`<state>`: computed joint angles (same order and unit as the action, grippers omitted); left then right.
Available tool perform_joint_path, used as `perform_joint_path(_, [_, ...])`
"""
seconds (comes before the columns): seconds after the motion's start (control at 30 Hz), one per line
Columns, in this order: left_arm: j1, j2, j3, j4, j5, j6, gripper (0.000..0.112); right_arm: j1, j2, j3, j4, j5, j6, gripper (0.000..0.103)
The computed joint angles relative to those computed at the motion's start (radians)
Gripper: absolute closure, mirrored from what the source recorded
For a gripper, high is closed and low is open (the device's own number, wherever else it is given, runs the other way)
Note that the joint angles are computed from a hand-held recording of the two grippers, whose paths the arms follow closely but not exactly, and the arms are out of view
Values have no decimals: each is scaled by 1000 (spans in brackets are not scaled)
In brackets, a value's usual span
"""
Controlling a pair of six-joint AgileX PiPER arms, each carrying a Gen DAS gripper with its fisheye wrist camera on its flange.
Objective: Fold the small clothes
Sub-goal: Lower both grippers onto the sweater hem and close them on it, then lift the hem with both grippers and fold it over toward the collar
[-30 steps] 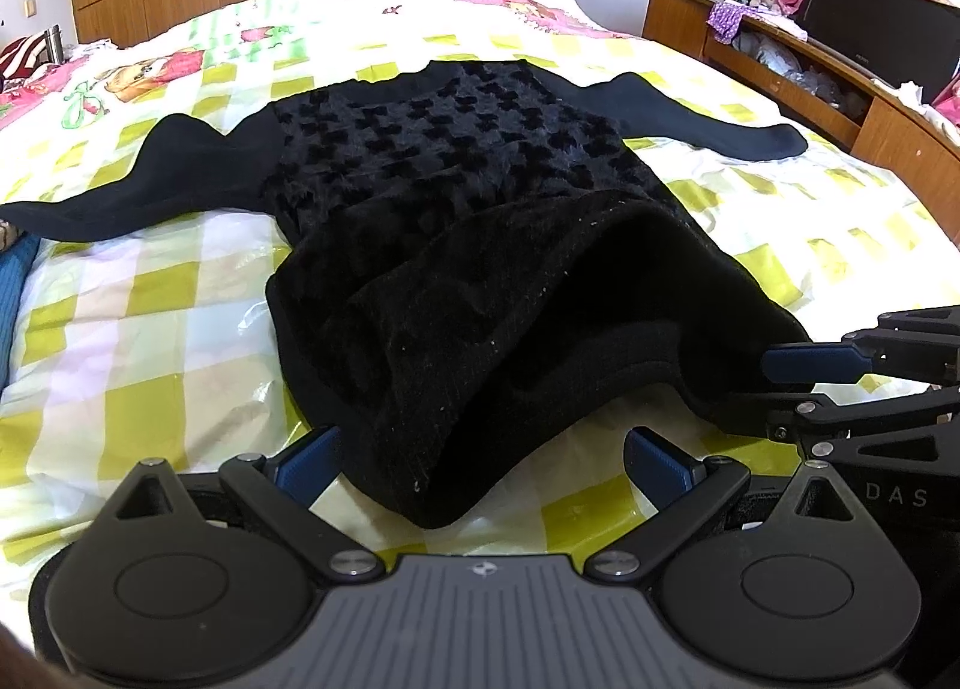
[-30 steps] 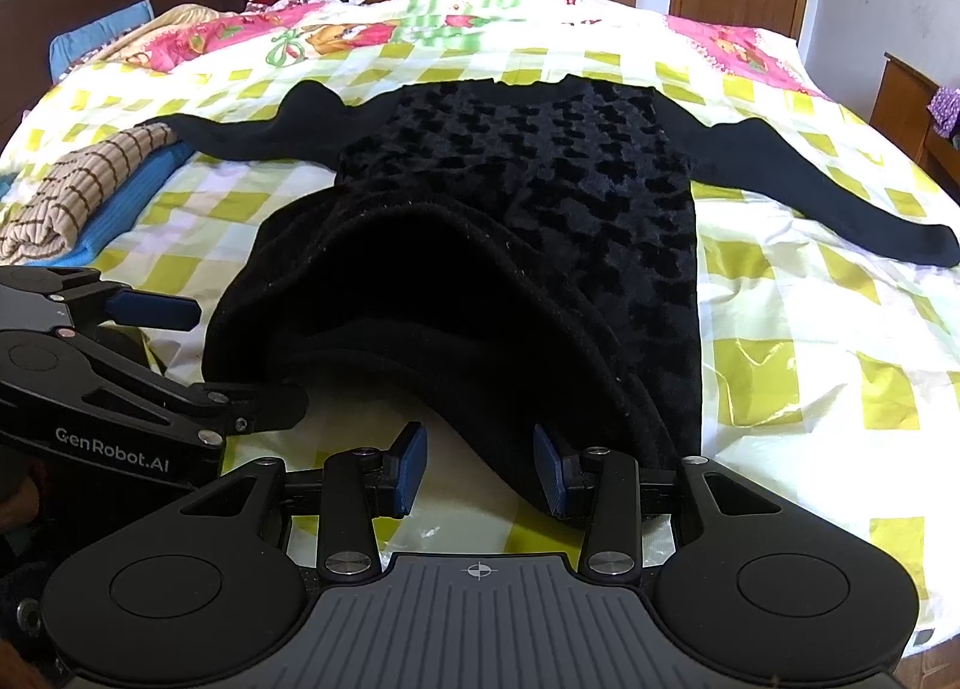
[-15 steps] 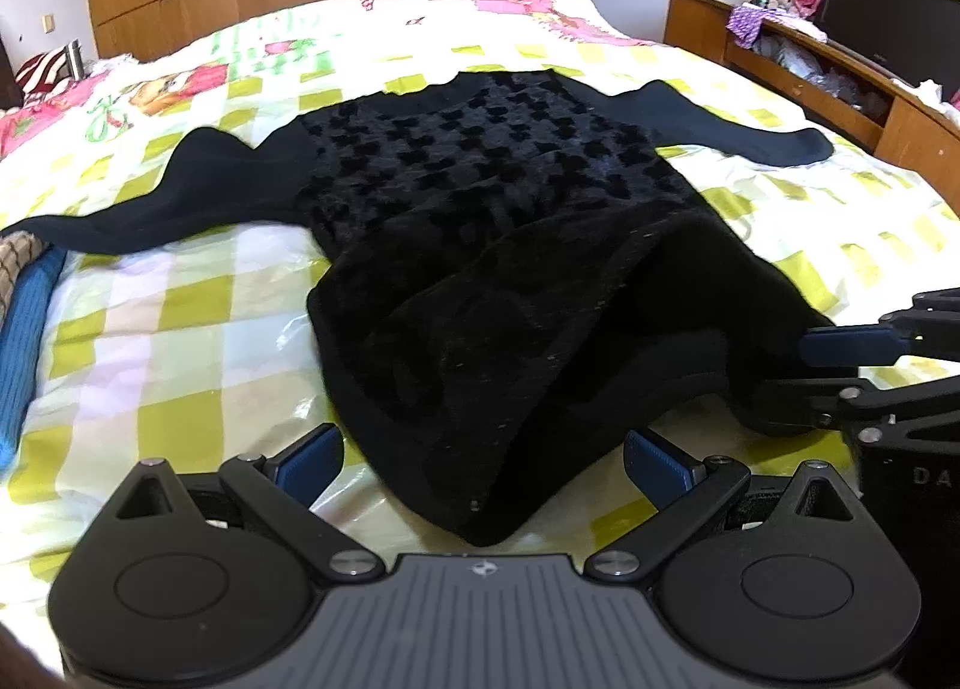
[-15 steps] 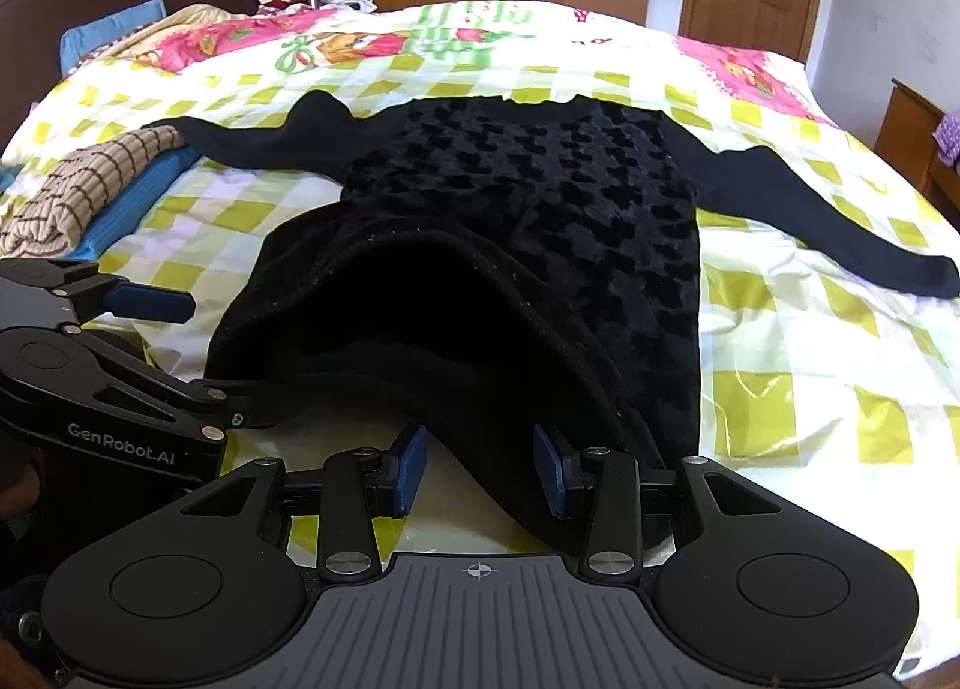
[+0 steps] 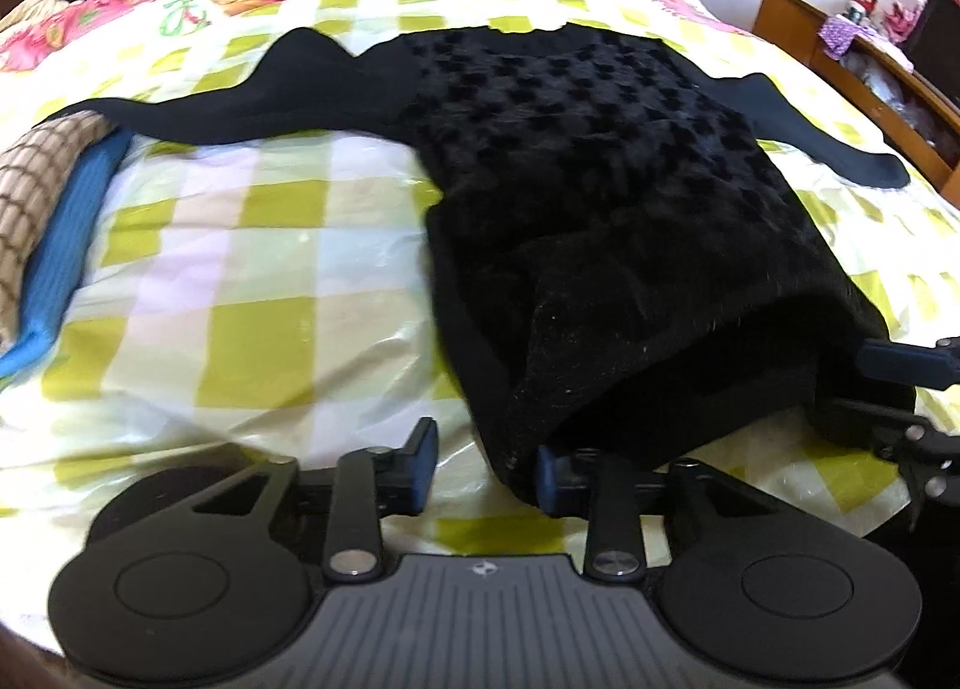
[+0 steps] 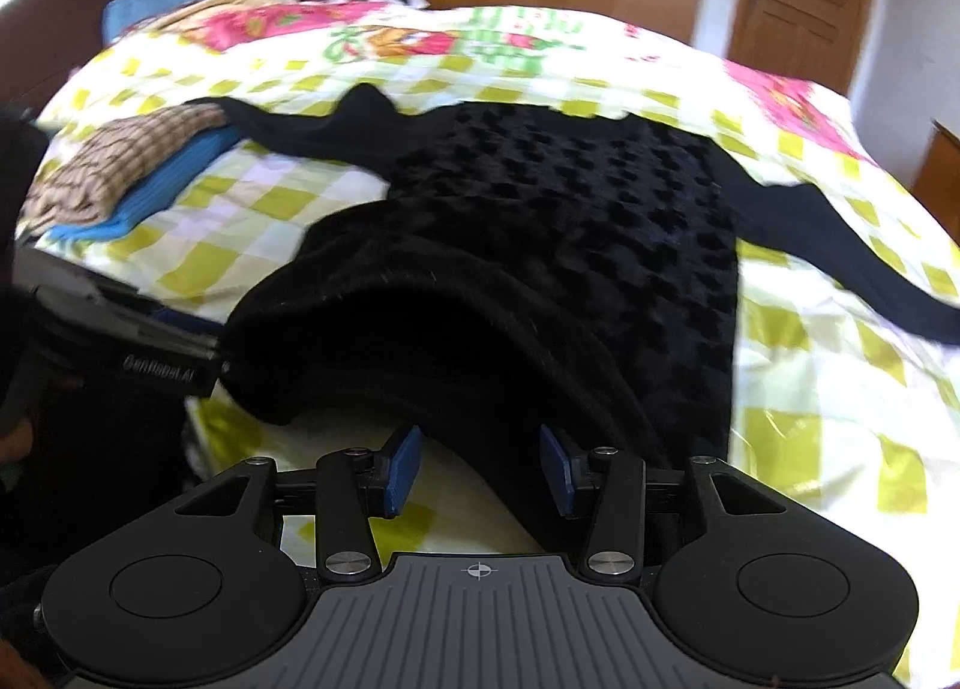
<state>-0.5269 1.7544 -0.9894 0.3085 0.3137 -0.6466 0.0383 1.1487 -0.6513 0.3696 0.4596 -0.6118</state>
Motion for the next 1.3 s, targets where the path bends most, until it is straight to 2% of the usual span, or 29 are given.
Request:
perform_joint_path(0.1, [19,-70,47,-50,34,61,71,33,13,-15,17,10,-42,60])
perform_joint_path(0.23, [64,-149,107,-265,80,278,71,15,15,-35,60,67,-117,60])
perform_joint_path(0.37, [68,-170,113,-381,57,407,71,-67,-19,-49,35,179,-120,60])
perform_joint_path(0.47, [62,-123,60,-513,40,566,66,-170,-54,-67,26,248,-141,60])
perform_joint_path(0.53, [40,-78,21,-486,35,560,58,-209,-68,-74,-8,248,-133,57])
perform_joint_path(0.63, [3,-14,-26,-369,27,463,46,-229,-42,-84,-81,221,-94,55])
perform_joint_path(0.8, [-11,81,-86,-217,12,318,45,-180,99,-98,-132,148,-29,56])
perform_joint_path(0.83, [-20,91,-95,-157,23,269,52,-154,127,-98,-185,121,30,59])
perform_joint_path(0.87, [-24,100,-111,-129,45,255,66,-133,149,-97,-247,95,90,70])
perform_joint_path(0.9, [-21,107,-129,-140,78,281,74,-119,164,-96,-301,77,148,93])
perform_joint_path(0.93, [-11,108,-140,-175,105,322,82,-124,178,-107,-320,85,169,95])
perform_joint_path(1.0, [20,86,-140,-258,167,425,87,-174,176,-132,-256,138,90,98])
perform_joint_path(1.13, [68,23,-110,-487,322,680,89,-257,98,-169,-209,309,-76,98])
perform_joint_path(1.17, [72,18,-100,-538,356,737,89,-253,86,-181,-235,360,-78,102])
perform_joint_path(1.27, [87,21,-103,-581,393,791,88,-267,113,-222,-276,482,-100,103])
perform_joint_path(1.3, [109,11,-102,-620,390,823,88,-275,125,-236,-279,498,-105,103])
